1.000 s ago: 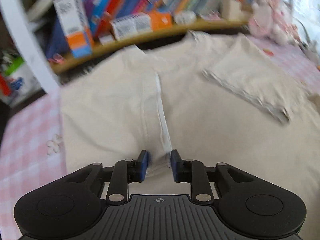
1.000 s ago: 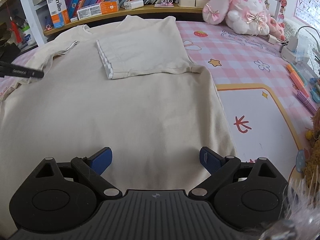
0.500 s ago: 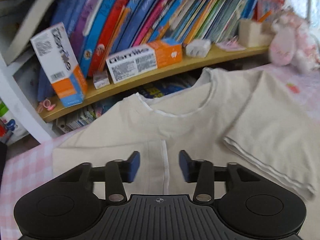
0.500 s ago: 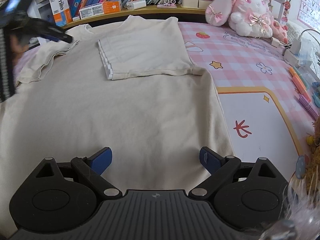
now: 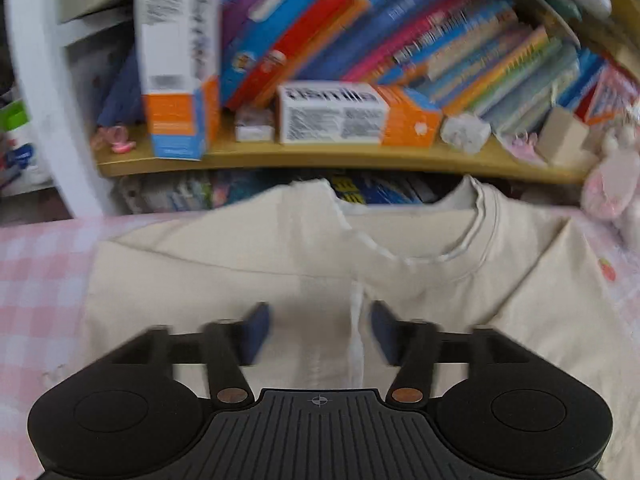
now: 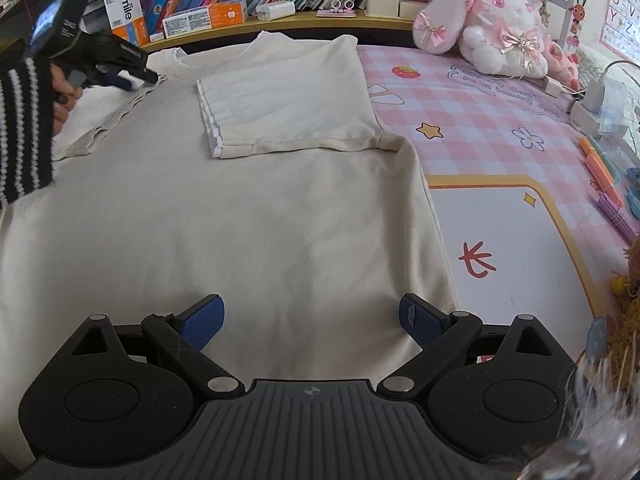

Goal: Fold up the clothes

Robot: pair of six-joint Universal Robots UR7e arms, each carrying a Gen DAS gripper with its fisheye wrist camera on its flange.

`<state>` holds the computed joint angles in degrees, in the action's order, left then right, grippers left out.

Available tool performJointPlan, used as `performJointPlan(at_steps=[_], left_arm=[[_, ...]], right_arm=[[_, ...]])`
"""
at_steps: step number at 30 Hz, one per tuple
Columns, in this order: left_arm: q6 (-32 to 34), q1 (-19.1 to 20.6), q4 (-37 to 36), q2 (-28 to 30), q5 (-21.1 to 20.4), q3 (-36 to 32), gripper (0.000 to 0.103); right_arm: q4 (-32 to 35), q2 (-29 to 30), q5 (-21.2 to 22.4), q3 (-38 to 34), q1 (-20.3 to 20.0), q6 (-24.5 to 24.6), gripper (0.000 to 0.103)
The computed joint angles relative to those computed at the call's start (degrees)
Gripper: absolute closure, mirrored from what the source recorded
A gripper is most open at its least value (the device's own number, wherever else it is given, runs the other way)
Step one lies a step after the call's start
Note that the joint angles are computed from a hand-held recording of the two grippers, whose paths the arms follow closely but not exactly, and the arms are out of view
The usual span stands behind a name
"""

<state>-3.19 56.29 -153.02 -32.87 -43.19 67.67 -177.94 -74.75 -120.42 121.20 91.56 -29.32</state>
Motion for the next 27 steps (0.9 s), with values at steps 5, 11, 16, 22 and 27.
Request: performJointPlan(at_steps=[5, 11, 16, 22, 27], left_arm=[[0.96, -1.82, -12.26, -10.04, -2.82, 15.05, 0.038], [-3.29, -6.97, -19.37, -20.84, -1.13, 35.23, 0.033], [-9.9, -10.69, -17.25, -26.52, 2.68, 46.15, 0.031], [-16.82, -15.24, -13.25, -30.36, 6.19, 53.48, 0.031], [-24.37, -19.31, -10.83, -31.64, 8.97, 57.59, 0.027]], right_arm=[[1.02, 0.0, 0.09, -0.79, 0.08, 2.07, 0.008], [-1.12, -0.26, 0.41, -0.16, 0.99, 2.7, 0.009], [-2.82, -1.98, 0.02, 2.28, 2.31, 2.19, 0.009], [-2.31, -4.82, -0.17, 5.49, 3.17, 1.79, 0.009], [-1.23, -7.24, 2.26, 7.27, 2.84, -0.29, 0.009]])
